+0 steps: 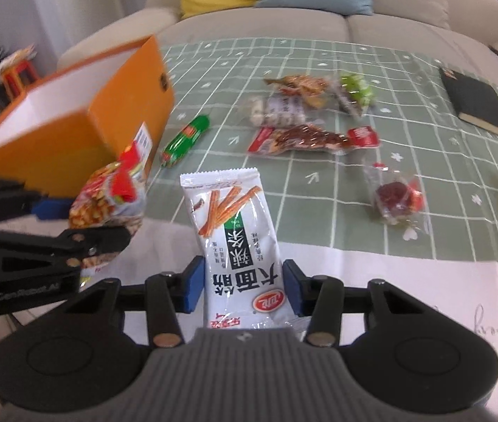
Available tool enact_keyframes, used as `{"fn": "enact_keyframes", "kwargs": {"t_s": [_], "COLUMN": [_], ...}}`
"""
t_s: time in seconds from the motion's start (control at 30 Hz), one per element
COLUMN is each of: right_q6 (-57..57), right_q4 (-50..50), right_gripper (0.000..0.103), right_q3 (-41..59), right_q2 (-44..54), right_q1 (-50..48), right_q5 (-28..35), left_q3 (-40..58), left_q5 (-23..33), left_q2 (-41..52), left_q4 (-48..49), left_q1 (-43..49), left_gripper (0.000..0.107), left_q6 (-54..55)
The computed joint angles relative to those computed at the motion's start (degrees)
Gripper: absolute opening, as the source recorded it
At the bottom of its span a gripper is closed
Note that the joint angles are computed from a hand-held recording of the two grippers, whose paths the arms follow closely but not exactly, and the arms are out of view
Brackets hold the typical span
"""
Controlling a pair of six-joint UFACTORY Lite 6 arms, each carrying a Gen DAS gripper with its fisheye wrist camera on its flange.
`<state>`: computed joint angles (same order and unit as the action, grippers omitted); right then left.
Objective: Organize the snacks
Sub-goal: 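Carry the orange bag with the left gripper while the right gripper carries the white packet, then release the orange bag with the left gripper while the right gripper releases the white packet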
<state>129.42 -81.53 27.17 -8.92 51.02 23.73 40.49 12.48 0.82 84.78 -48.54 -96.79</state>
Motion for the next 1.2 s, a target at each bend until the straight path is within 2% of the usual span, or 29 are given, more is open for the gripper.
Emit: {"fn": "enact_keyframes", "kwargs": {"t_s": [0.27, 0.5, 0.63, 0.8, 0.93, 1.03, 1.1, 1.2], "right_q6": [-9.11, -17.40, -24.83, -40.09, -56.94, -72.01, -80.18, -88.08], "right_q4": [9.54, 11.03, 13.28, 23.02, 36.72, 50.46, 57.93, 63.68], "right_gripper": [0.045, 0.045, 0.045, 0.045, 0.045, 0.045, 0.045, 0.045], "right_q3": [2.84, 12.97, 22.65, 37.90, 50.64, 61.24, 68.16, 77.51], "right_q2": [-8.54, -5.93, 0.55, 12.41, 22.52, 30.93, 36.50, 43.78], "right_q1": [4.82, 4.59, 2.92, 0.67, -2.12, -4.22, -5.65, -6.54], "right_q5": [7.95, 7.30, 4.48, 2.37, 0.99, 3.19, 5.35, 9.07], "left_q3": [-0.38, 2.60, 6.56, 13.74, 20.19, 24.89, 27.05, 30.92], "left_q5": [2.62, 4.96, 6.40, 9.43, 12.97, 16.13, 17.61, 19.33], "left_q2": [-10.77, -18.28, -18.00, -13.36, -7.11, -1.49, 1.44, 6.53], "left_q4": [-25.73, -46.96, -55.58, -68.35, -78.20, -88.74, -89.67, -88.90], "left_q1": [0.20, 7.25, 13.61, 21.81, 28.22, 33.53, 35.27, 36.35], "left_gripper": [0.048, 0.048, 0.048, 0.048, 0.048, 0.048, 0.048, 0.048], "left_q6": [20.62, 41.15, 50.93, 65.61, 77.26, 87.18, 88.91, 89.54]}}
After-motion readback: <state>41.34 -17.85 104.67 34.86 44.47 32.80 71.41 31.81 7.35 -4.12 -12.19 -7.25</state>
